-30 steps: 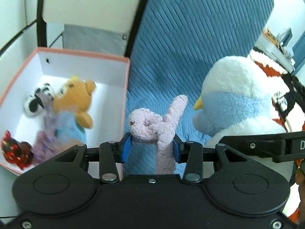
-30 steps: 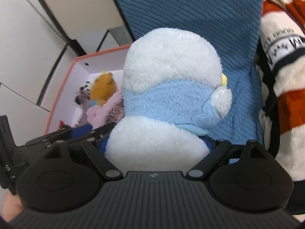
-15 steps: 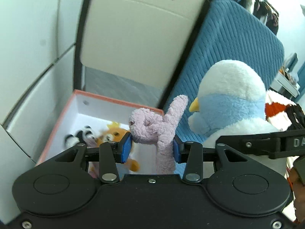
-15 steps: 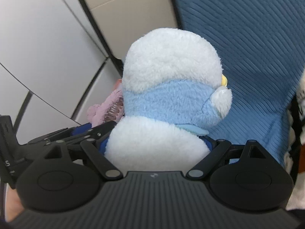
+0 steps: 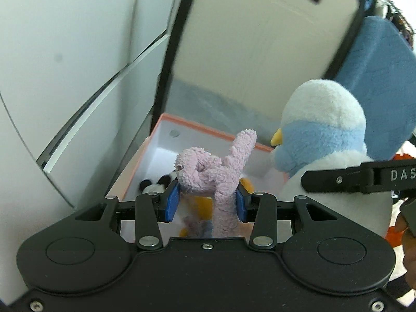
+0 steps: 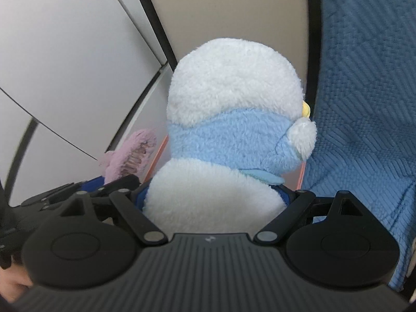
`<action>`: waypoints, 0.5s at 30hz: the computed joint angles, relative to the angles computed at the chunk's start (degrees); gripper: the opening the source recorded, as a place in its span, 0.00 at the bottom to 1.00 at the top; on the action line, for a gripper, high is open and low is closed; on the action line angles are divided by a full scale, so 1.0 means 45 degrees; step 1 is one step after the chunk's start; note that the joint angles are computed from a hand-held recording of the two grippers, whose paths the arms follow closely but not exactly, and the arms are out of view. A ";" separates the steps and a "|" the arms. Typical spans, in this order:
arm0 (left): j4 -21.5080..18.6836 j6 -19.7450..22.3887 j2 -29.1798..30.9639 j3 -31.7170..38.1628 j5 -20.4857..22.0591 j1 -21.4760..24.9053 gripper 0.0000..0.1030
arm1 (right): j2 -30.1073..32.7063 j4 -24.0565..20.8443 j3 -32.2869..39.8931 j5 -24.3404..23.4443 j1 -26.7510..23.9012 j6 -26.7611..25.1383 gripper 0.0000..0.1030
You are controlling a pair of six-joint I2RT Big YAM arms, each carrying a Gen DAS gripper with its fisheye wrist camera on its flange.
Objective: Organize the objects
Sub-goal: 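Carry the bunny with the left tool while the right tool carries the penguin to the box, then lower both plushes into the box and open both tools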
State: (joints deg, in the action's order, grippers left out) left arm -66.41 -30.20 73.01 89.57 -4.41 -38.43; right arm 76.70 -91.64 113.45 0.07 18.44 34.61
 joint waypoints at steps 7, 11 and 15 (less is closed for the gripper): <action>0.0226 0.0219 0.0362 -0.0896 0.0902 0.0887 0.39 | 0.0745 0.0573 -0.0725 -0.0291 -0.0203 -0.0393 0.88; 0.0345 0.0272 0.0569 -0.1139 0.1222 0.0961 0.39 | 0.1031 0.0530 -0.1072 -0.0171 -0.0254 -0.0721 0.88; 0.0376 0.0244 0.0692 -0.1173 0.1427 0.0996 0.39 | 0.1073 0.0574 -0.1338 -0.0433 -0.0475 -0.0634 0.88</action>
State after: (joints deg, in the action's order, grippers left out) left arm -64.72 -29.11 76.13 84.29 2.02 -33.95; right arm 81.53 -89.06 107.43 -1.88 16.31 31.76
